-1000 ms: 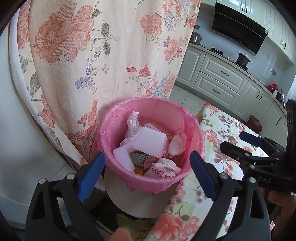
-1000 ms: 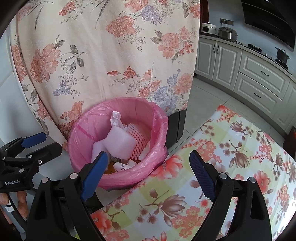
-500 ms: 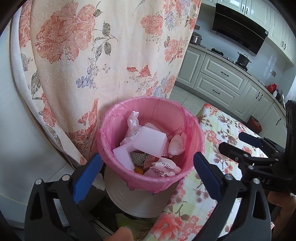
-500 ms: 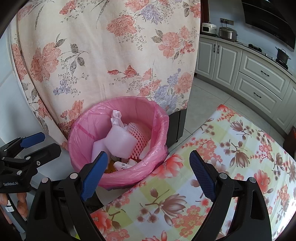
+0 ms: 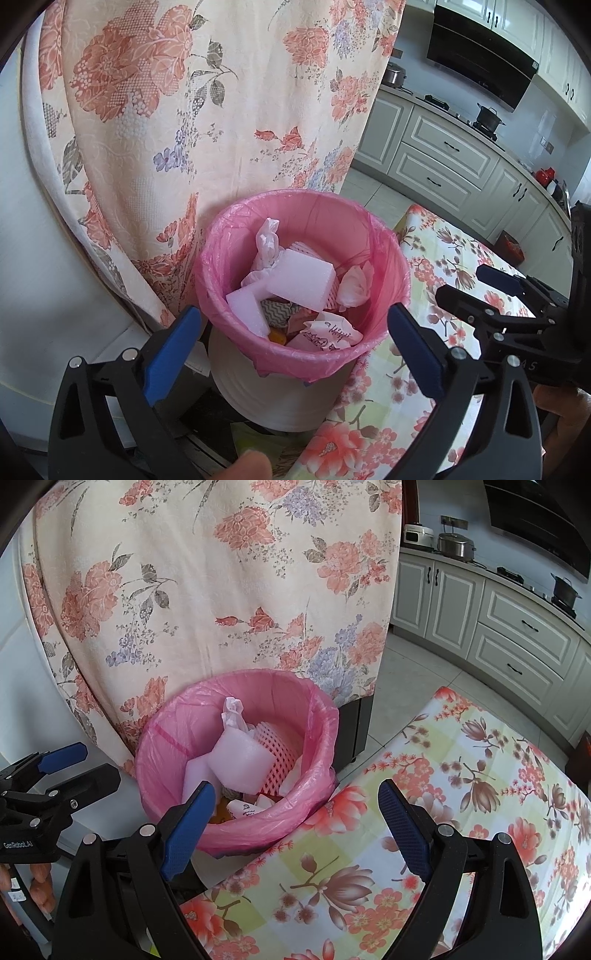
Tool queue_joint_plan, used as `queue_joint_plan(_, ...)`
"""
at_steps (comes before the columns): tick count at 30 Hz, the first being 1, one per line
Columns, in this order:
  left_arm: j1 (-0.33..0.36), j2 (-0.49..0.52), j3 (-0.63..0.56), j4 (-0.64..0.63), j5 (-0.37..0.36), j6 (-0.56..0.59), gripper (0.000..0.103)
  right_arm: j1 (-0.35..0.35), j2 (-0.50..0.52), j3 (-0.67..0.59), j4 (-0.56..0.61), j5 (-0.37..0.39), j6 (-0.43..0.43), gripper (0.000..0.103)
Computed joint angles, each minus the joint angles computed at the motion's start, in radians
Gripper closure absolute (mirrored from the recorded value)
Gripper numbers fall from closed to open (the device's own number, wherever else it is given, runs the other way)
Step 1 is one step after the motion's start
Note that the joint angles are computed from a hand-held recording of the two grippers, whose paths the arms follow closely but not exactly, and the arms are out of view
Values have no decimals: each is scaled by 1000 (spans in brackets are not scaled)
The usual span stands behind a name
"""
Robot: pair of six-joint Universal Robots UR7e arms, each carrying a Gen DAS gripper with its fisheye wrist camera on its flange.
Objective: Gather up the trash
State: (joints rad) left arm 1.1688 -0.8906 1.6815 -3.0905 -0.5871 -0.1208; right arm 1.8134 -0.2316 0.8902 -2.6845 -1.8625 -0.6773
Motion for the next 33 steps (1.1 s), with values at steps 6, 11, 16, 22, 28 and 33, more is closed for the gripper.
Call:
queue_joint_plan(6, 0, 3, -3, 8, 6, -5, 5, 0, 1, -2, 1, 0, 2, 18)
queue_joint_plan(11, -1, 7, -4, 6, 7, 3, 5, -1, 2, -2, 2, -1, 1, 18)
queue_joint_plan(16, -4, 13, -8, -4, 19, 16, 5, -1, 2, -2, 1, -1, 2, 18)
queue_joint_plan(22, -8, 20, -13, -10, 26, 32, 5, -1, 1, 0, 1, 1, 1, 18)
queue_joint_plan(28, -9, 23, -15, -8, 28, 38, 5, -3, 2, 2, -1, 1, 5, 18)
queue_joint_plan(33, -9, 25, -20, -8, 26, 41, 5, -2, 2, 0, 3, 1, 4, 18)
